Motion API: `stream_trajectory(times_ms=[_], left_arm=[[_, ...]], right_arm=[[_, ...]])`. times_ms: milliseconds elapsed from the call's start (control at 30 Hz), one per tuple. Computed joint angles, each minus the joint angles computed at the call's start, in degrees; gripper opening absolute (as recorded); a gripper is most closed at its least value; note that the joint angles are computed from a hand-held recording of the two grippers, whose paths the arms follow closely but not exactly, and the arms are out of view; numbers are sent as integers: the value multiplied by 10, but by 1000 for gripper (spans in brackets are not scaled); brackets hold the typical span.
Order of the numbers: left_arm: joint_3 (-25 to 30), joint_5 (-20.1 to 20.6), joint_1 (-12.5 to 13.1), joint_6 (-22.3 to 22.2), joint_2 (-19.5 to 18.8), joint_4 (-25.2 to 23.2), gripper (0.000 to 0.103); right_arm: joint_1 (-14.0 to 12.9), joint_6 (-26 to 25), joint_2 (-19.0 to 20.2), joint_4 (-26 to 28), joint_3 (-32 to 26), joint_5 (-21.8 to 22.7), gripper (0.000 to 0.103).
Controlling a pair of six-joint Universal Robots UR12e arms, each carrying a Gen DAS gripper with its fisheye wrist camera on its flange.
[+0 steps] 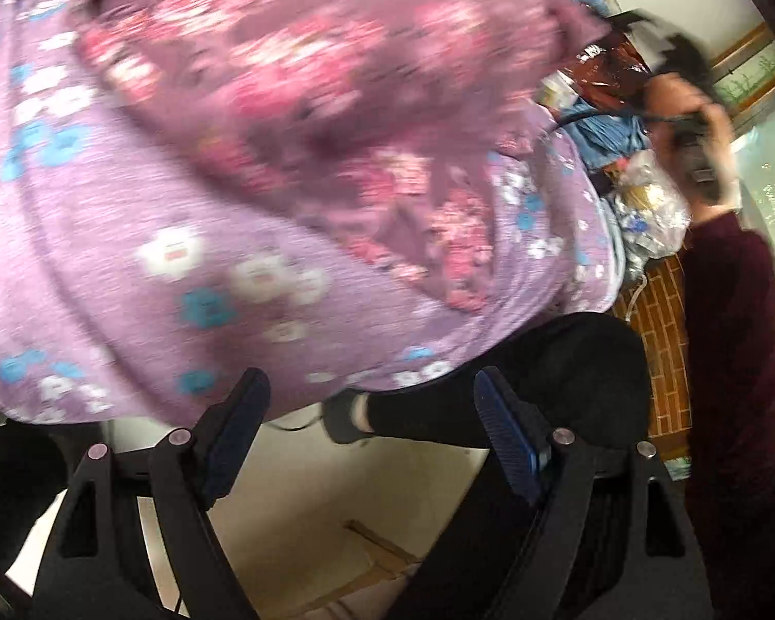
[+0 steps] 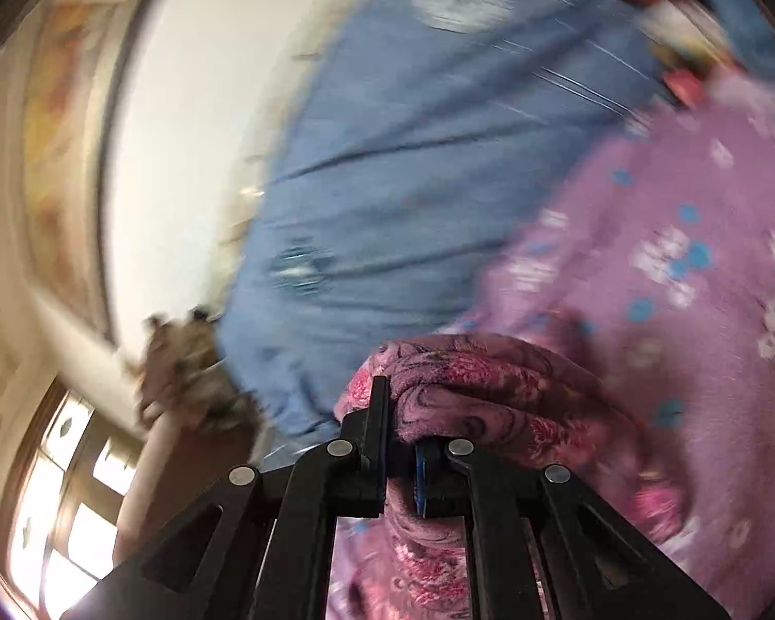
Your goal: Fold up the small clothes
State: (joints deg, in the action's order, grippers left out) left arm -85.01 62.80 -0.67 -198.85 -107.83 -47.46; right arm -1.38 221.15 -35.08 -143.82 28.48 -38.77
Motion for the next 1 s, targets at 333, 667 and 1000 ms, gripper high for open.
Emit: stream_trajectory(times_ms=[333,667,1000], left_arm=[[74,-61,-24,-50,-54,-45,82],[65,-67,-25,-217,-71,34,69],[60,-83,-21,-295,-85,86,18]], right_arm=[[-19,83,22,-89,45,54,7],[-17,-10,9,-51,55,66,8],[-23,-46,4,-43,63,92,8]])
